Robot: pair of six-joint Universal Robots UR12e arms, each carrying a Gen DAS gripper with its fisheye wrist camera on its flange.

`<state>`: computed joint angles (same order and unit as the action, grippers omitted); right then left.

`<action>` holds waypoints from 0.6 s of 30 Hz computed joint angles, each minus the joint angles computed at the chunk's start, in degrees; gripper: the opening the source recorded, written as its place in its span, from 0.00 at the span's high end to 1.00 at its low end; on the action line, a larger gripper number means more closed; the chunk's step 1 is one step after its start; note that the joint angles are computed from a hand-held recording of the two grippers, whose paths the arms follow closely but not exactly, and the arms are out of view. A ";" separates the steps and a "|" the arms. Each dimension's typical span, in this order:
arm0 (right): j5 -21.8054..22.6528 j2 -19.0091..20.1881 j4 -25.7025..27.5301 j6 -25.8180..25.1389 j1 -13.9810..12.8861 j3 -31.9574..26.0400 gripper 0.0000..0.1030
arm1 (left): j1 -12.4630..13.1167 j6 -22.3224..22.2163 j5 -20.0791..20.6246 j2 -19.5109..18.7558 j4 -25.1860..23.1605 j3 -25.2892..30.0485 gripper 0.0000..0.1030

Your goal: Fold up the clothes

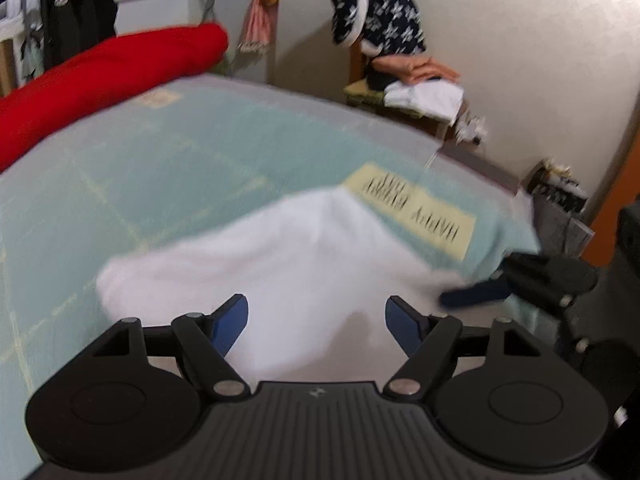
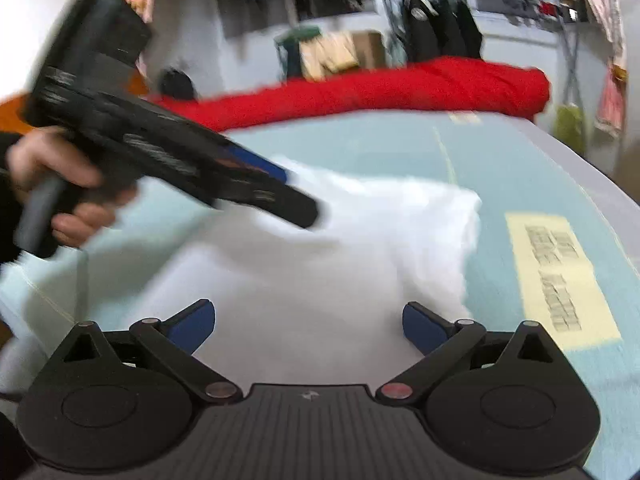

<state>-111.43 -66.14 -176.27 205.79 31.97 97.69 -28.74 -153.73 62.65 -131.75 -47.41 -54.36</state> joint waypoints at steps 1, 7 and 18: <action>0.02 -0.17 -0.45 -0.45 0.16 0.48 0.01 | -0.08 -0.11 1.07 -0.11 -0.01 -0.20 0.26; -0.42 -0.81 0.30 -0.19 0.98 1.18 0.00 | -0.02 -1.90 -1.46 -1.16 3.71 1.36 0.26; 0.01 -0.56 0.18 0.42 0.81 0.99 0.00 | -0.34 -8.80 5.75 -4.94 6.23 6.99 0.29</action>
<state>-111.41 -66.71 -176.09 206.21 32.78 98.68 -29.07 -162.53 68.40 -136.69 -41.18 -47.37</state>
